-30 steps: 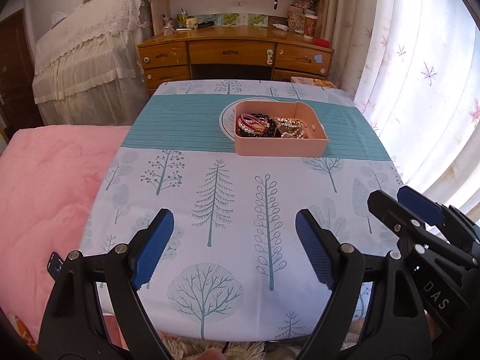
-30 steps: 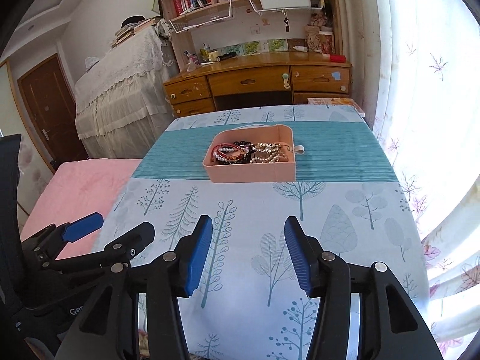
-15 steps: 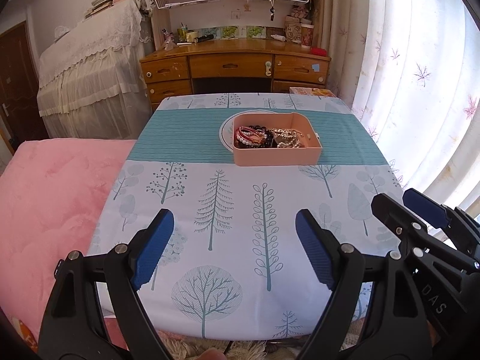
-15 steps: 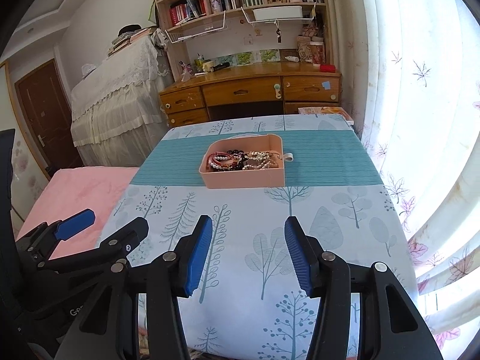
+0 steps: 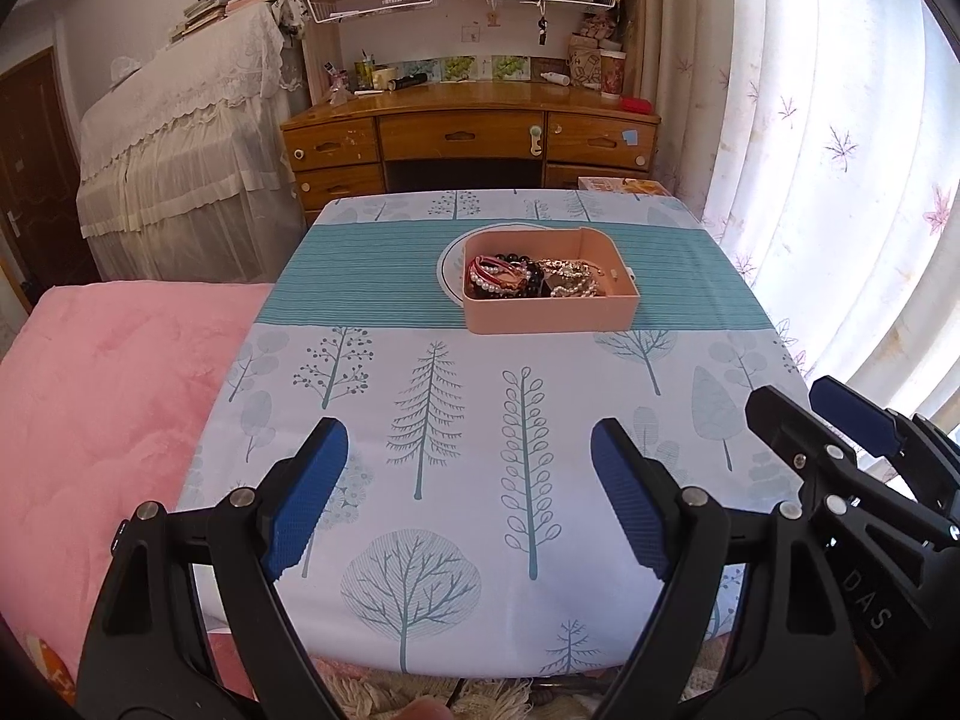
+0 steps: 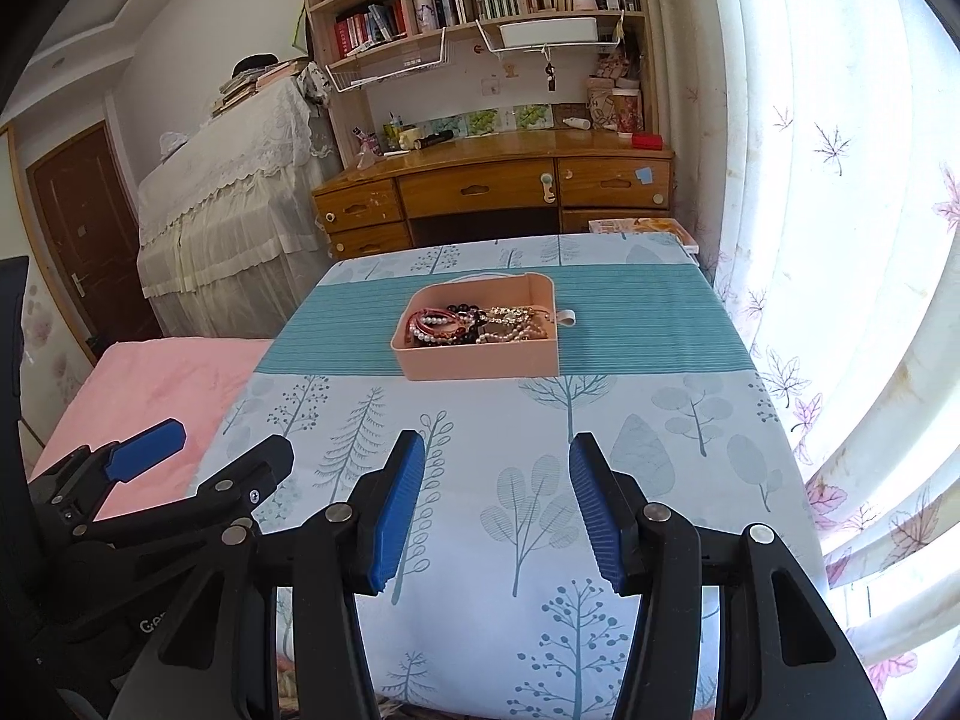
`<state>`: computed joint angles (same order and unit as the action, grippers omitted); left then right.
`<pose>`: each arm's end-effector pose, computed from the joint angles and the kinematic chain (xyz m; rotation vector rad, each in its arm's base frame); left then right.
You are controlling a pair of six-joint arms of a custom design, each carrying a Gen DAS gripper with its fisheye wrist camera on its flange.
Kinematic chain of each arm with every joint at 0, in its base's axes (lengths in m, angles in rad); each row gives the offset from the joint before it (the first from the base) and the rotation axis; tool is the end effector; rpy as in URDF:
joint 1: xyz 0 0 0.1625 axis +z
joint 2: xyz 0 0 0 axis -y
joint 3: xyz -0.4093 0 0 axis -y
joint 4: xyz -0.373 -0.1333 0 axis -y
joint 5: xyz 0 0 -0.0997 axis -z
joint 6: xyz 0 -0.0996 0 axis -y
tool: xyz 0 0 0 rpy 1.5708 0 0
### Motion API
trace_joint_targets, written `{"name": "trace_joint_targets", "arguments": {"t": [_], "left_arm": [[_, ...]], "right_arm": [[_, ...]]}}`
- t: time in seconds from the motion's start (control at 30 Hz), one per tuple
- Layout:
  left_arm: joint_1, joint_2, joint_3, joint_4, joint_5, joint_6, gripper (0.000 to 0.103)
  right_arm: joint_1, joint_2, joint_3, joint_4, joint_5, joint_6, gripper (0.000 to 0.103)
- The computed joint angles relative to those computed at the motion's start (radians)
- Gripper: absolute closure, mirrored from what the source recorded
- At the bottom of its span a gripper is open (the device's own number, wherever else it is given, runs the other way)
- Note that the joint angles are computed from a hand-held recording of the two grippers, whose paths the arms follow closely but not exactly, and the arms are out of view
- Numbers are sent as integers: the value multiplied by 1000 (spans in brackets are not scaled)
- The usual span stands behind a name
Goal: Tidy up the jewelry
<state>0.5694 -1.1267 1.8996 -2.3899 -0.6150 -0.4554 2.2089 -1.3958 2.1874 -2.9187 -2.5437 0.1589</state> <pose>-0.3434 -0.4747 0.2189 0.5994 2.2439 -0.8408 0.3076 -0.3292 0.3052 0.2024 -2.2503 1.0464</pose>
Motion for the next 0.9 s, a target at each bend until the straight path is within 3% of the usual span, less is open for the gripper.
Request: {"name": "trace_joint_targets", "arguments": {"t": [0.9], "left_arm": [[-7, -12, -2, 52, -16, -39, 21]], "right_arm": [[-2, -11, 10, 9, 3, 11, 52]]}}
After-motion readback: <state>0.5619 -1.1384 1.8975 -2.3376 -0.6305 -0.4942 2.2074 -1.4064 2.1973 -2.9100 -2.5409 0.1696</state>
